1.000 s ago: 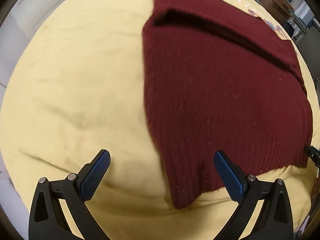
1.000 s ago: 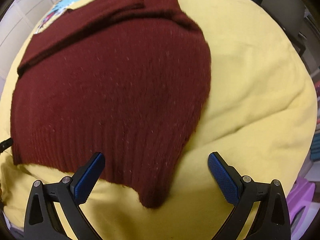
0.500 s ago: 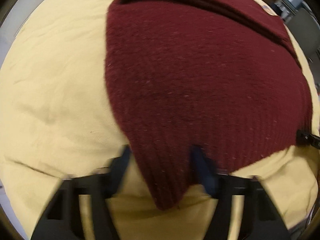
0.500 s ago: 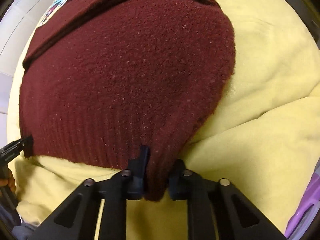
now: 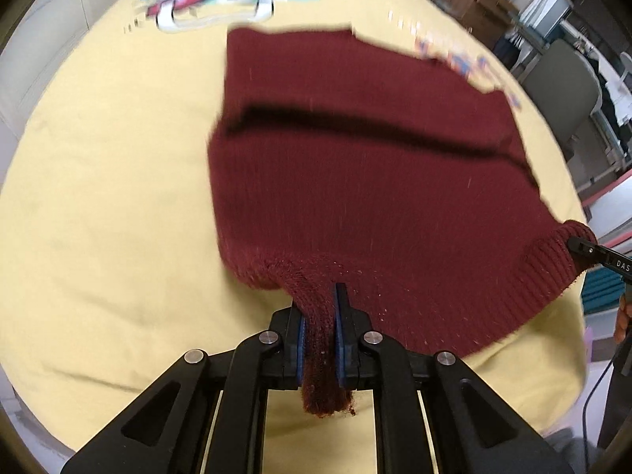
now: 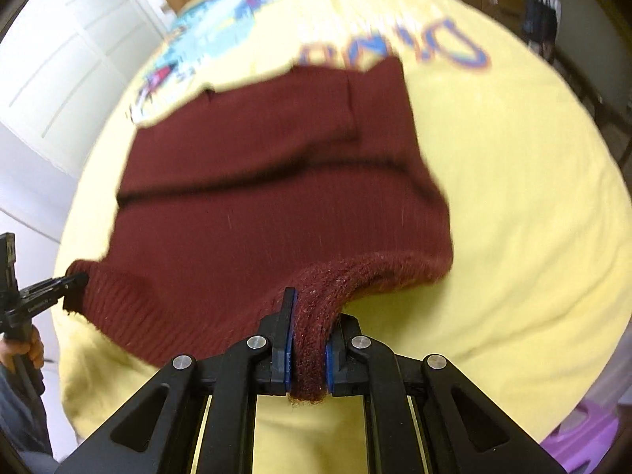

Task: Fold small clothes

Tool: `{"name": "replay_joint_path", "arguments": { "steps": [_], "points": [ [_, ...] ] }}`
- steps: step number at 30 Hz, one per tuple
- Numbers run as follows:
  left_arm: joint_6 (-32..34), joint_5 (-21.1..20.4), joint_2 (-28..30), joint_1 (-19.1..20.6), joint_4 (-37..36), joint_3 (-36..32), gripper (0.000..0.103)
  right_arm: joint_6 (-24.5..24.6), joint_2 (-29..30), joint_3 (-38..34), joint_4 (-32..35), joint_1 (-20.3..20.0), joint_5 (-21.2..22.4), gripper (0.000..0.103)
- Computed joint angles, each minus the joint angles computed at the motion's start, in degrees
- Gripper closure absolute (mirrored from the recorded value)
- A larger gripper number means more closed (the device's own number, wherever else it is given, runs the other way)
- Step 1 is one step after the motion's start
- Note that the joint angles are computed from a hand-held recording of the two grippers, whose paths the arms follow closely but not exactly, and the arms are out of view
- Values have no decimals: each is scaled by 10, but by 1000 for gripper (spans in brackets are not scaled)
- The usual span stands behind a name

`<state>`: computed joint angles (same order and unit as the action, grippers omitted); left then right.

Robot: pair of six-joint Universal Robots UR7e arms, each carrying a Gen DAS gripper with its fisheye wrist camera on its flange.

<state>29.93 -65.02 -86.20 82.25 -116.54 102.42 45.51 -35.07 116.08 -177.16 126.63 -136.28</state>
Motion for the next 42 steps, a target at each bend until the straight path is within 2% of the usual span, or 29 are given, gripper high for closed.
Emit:
{"name": "replay_joint_path", "arguments": {
  "steps": [4, 5, 8, 11, 15, 20, 26, 34, 35, 37, 38, 39, 40, 42],
  "points": [
    [-21, -24, 16, -17, -11, -33, 94, -47, 1, -42, -19, -4, -32, 92],
    [-17, -27, 35, -16, -14, -60, 94, -63, -2, -52, -22, -6, -41, 92],
    [-31, -36, 55, -32, -42, -83, 94, -91, -5, -86, -12, -11, -57, 93],
    [-30, -49, 71, -21, -34, -134, 94, -121, -6, -117, -11, -26, -70, 93],
    [-48, -41, 105, -31, -47, -176, 94, -145, 6, -173, 15, -53, -81, 93],
    [-45, 4, 170, -46, -69, -225, 94, -137, 21, -224, 80, -94, -78, 93],
    [-18, 73, 236, -46, -146, -219, 93, -112, 49, -263, 135, -138, -67, 93],
    [38, 142, 287, -35, -238, -204, 89, -87, 69, -266, 148, -166, -41, 89],
    [40, 149, 289, -35, -237, -204, 85, -82, 69, -267, 158, -166, -44, 82],
    [43, 162, 294, -35, -222, -208, 80, -89, 70, -267, 155, -161, -58, 62],
    [49, 167, 295, -36, -223, -207, 79, -94, 70, -265, 149, -158, -63, 39],
    [51, 167, 294, -36, -224, -206, 79, -101, 70, -262, 133, -154, -66, 27],
    [46, 161, 291, -36, -218, -206, 77, -111, 71, -260, 114, -151, -70, 26],
    [22, 134, 280, -35, -196, -212, 58, -125, 71, -258, 96, -140, -79, 22]
  ]
}}
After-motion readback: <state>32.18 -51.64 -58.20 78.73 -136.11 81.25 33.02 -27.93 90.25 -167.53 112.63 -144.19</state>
